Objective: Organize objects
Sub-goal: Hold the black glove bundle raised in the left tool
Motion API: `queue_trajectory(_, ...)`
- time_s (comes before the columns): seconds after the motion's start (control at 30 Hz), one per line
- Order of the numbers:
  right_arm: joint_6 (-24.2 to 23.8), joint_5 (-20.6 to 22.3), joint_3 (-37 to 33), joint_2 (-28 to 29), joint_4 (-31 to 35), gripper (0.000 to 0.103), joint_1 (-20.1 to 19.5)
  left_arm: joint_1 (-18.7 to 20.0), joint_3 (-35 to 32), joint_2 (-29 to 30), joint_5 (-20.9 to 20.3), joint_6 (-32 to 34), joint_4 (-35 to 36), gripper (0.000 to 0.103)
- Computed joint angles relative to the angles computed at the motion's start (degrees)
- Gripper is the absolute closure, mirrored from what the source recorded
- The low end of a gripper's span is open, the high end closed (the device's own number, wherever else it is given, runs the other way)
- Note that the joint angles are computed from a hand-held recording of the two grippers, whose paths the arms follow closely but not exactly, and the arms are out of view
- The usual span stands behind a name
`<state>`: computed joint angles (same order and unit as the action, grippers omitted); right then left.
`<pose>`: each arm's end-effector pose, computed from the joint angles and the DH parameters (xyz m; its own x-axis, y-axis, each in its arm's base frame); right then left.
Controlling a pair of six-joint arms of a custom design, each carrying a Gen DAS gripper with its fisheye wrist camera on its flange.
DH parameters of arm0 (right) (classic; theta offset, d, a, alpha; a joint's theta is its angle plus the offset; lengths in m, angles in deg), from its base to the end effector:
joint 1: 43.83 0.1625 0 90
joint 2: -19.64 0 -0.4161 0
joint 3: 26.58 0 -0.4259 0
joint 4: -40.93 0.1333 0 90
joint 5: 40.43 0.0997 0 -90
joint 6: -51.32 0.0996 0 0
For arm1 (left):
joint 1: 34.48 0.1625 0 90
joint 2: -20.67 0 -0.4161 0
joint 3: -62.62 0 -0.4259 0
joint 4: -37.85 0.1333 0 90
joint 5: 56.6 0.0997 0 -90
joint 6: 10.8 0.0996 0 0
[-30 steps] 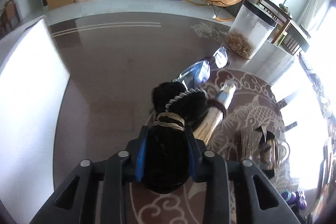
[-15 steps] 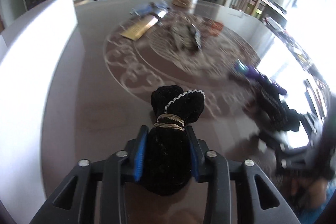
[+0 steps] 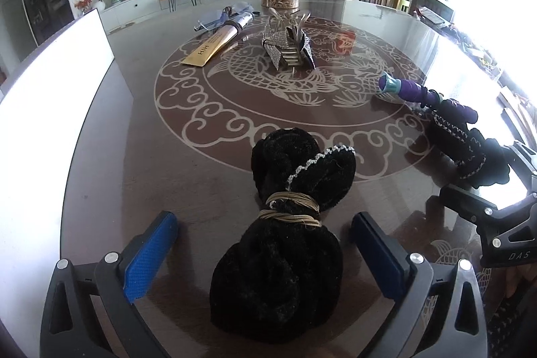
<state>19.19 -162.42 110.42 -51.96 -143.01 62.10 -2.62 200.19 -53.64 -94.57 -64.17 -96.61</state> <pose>0.1973 -0.3977 0.1435 -0.6213 -0.4403 0.6482 -0.6749 0.7210 -0.1571 -0.2099 -0.3798 0.0926 -0.7103 -0.0092 -0.7039 0.3923 0.8251 -0.4066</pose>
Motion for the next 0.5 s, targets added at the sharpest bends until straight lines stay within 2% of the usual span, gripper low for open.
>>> queue_trajectory(0.5, 0.1, 0.2, 0.1, -0.3, 0.5, 0.000, -0.1, 0.2, 0.0, 0.4, 0.2, 0.5, -0.7, 0.000)
